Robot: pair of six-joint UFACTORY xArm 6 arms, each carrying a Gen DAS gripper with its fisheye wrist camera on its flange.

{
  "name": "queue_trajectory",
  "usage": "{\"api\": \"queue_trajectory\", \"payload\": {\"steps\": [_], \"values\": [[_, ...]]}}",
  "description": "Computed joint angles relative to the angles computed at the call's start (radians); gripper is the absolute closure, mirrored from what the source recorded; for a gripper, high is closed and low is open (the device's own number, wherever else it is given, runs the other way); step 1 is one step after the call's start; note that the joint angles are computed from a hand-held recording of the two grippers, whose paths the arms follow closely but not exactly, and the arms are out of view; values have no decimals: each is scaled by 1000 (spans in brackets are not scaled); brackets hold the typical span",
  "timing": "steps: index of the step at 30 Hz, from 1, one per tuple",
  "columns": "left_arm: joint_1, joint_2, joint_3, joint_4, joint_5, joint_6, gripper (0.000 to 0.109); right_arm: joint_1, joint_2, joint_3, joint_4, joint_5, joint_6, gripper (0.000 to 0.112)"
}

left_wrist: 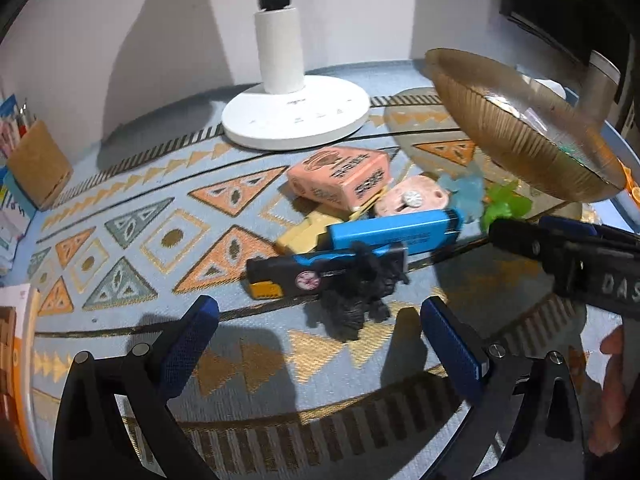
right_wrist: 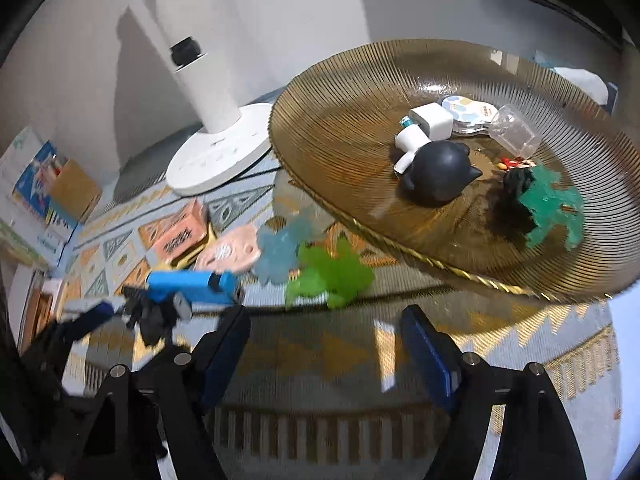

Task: Organize rigid objects
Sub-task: 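Grasp the green plastic piece with the right gripper while the left grasps the black figure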

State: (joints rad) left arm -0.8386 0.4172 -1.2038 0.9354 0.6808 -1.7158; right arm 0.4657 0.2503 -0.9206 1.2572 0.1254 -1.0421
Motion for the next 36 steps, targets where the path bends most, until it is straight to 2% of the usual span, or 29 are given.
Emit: {"api": "queue_trajectory", "payload": {"steps": [3, 5, 7, 9, 12, 14, 18, 20, 21, 23, 27, 30, 32, 33, 34, 36], "values": [[15, -21, 34, 9, -26, -44, 8, 28, 34, -26, -45, -55, 31, 35], [21, -36, 56, 8, -35, -60, 8, 43, 43, -41, 18, -71, -45, 45], [19, -62, 90, 6, -24, -75, 8, 52, 39, -37, 32, -78, -86, 64], [15, -102, 138, 29, -15, -131, 8, 43, 24, -34, 93, -29, -154, 67], [-13, -195, 228, 49, 90, -263, 8, 10, -22, 2, 142, 81, -201, 67], [-12, -258, 296, 46, 117, -319, 8, -4, -56, 36, 150, 132, -214, 67], [17, -323, 369, 102, 34, -353, 9, -8, -113, 94, 192, 174, -259, 67], [32, -318, 367, 182, -56, -374, 9, -1, -124, 110, 202, 155, -273, 67], [48, -296, 351, 206, -127, -356, 9, 1, -125, 117, 194, 144, -268, 67], [62, -236, 302, 205, -217, -298, 9, -1, -122, 118, 181, 150, -250, 67], [47, -147, 219, 181, -271, -202, 9, -12, -142, 142, 199, 151, -283, 67], [35, -91, 153, 119, -228, -113, 10, -15, -155, 159, 225, 147, -326, 66], [44, -77, 139, 120, -251, -109, 23, -11, -163, 167, 238, 143, -346, 67], [45, -71, 131, 121, -250, -109, 25, -11, -170, 172, 249, 143, -364, 67], [44, -68, 123, 119, -236, -103, 34, -8, -175, 177, 260, 142, -379, 67], [38, -66, 113, 122, -215, -95, 62, -5, -184, 184, 282, 141, -412, 67]]}}
